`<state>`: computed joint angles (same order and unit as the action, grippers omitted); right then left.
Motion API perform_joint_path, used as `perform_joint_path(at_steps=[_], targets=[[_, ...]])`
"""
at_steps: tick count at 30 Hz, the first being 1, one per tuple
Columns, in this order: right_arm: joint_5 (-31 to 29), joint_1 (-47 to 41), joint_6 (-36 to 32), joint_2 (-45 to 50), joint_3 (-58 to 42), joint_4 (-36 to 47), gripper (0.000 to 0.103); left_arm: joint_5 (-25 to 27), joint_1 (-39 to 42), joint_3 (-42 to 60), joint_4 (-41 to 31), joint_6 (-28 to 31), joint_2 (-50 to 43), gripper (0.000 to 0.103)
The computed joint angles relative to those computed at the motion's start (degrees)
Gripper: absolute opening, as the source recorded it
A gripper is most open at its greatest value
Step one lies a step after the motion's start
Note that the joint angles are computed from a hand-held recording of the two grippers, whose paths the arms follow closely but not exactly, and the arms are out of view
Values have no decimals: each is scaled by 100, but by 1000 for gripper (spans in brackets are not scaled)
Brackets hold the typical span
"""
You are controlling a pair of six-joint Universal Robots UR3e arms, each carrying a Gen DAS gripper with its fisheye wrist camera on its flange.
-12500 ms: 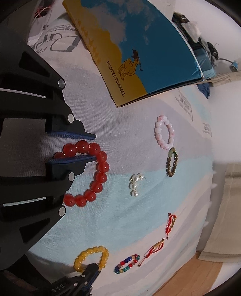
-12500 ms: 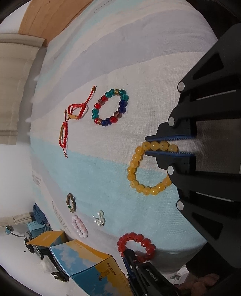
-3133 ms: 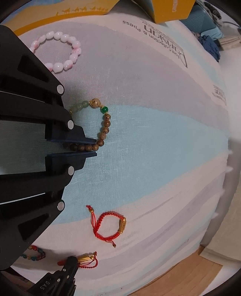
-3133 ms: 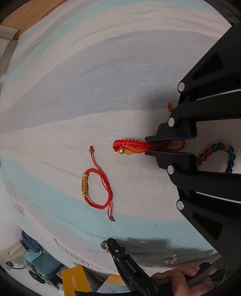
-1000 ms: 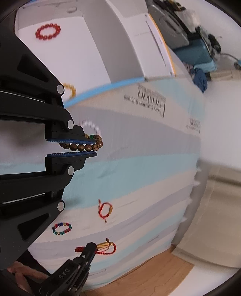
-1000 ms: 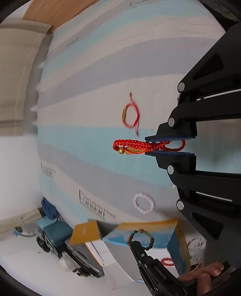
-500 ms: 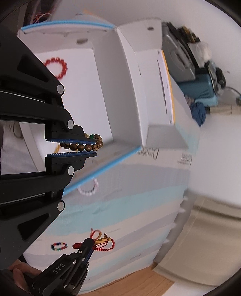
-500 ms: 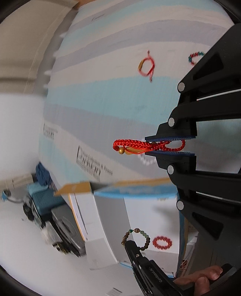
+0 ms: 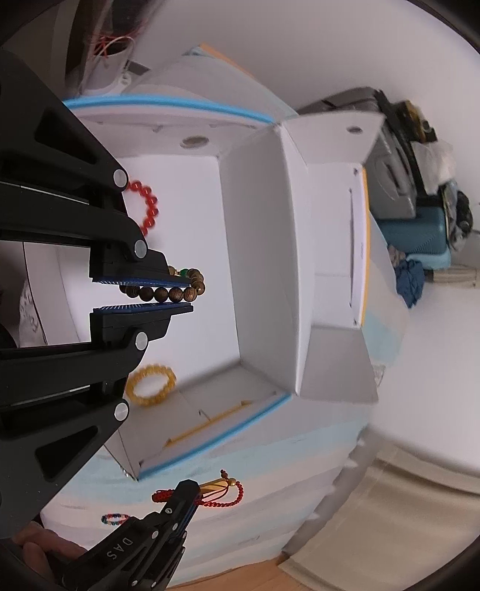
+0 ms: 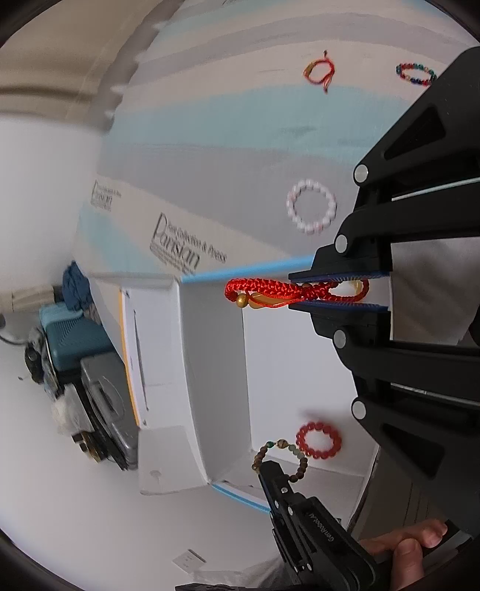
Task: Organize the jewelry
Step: 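Carry the brown bracelet with the left tool while the right tool carries the red cord bracelet into the box, then open the left tool onto the red bracelet while the right tool releases the cord bracelet beside the yellow one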
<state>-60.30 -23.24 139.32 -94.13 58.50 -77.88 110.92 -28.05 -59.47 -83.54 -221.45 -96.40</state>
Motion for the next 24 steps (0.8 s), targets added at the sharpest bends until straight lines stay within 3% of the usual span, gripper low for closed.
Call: perform_joint_path(at_steps=[8, 14, 24], targets=[[-478, 950, 340, 344, 128, -228, 8, -167, 338, -939, 1, 56, 672, 7], [-1064, 1568, 677, 849, -15, -289, 8, -630, 790, -1759, 18, 222, 1166, 7], [-1720, 2081, 1054, 1284, 72, -427, 8, -878, 1053, -2212, 20, 358, 1282, 7]])
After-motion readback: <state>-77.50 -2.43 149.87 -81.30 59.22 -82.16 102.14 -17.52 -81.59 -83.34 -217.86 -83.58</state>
